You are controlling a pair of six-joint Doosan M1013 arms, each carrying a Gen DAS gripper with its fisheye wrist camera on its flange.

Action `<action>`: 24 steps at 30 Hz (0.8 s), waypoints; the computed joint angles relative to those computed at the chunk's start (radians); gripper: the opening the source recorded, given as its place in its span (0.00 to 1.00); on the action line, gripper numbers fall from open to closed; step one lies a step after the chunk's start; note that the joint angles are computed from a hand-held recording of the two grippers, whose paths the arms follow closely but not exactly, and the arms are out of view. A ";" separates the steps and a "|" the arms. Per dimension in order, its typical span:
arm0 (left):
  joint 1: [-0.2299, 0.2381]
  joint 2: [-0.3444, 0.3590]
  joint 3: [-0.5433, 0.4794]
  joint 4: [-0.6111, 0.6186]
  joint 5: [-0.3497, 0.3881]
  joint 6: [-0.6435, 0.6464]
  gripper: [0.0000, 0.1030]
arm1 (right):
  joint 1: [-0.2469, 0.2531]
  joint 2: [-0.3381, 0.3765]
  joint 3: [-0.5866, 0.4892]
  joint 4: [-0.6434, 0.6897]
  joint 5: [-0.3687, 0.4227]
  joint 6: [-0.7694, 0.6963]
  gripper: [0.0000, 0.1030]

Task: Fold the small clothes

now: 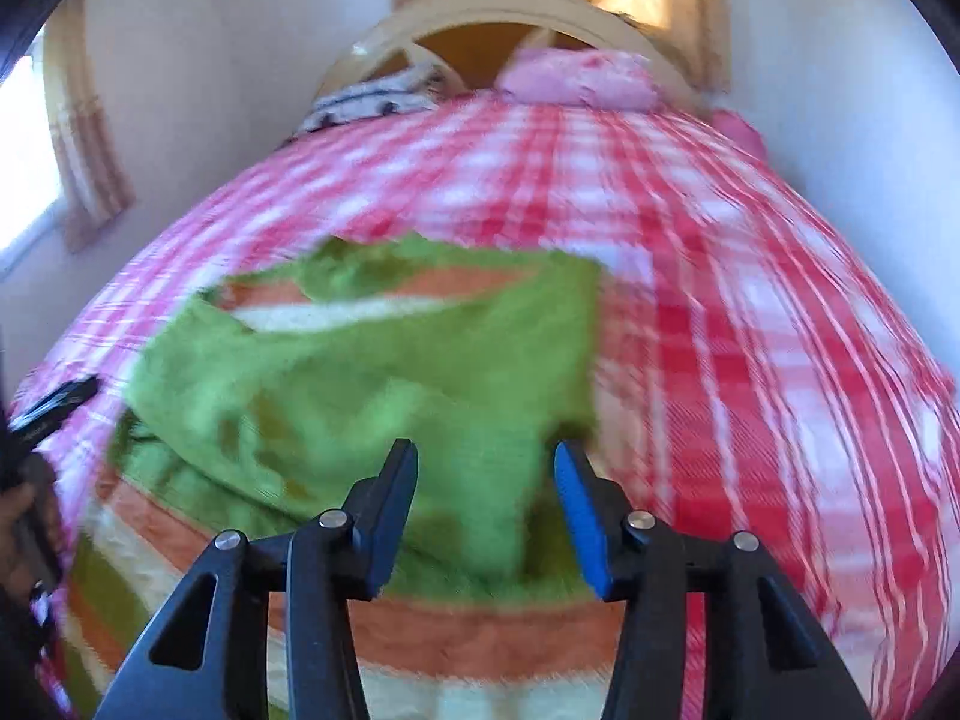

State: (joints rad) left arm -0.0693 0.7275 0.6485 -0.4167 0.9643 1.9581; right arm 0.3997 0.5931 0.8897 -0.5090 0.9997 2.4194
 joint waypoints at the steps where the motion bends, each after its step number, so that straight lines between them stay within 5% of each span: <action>1: -0.007 0.010 -0.017 0.014 0.003 -0.003 1.00 | -0.005 0.005 -0.011 0.031 -0.028 -0.030 0.48; 4: -0.042 0.044 -0.069 0.152 0.041 -0.033 1.00 | -0.030 0.039 -0.065 0.213 -0.074 -0.147 0.53; 7: -0.066 0.079 -0.116 0.281 0.101 -0.068 1.00 | -0.038 0.117 -0.172 0.258 0.080 -0.190 0.53; 13: -0.057 0.089 -0.134 0.247 0.148 -0.046 1.00 | -0.024 0.111 -0.146 0.167 0.084 -0.158 0.53; 16: -0.046 0.060 -0.080 0.208 0.133 -0.042 1.00 | -0.015 0.063 -0.072 0.162 -0.007 -0.143 0.56; 19: -0.042 0.050 -0.063 0.192 0.141 -0.035 1.00 | -0.009 0.093 -0.104 0.149 0.098 -0.189 0.59; 24: -0.035 0.027 -0.022 0.175 0.148 -0.031 1.00 | -0.008 0.065 -0.054 0.132 0.051 -0.123 0.61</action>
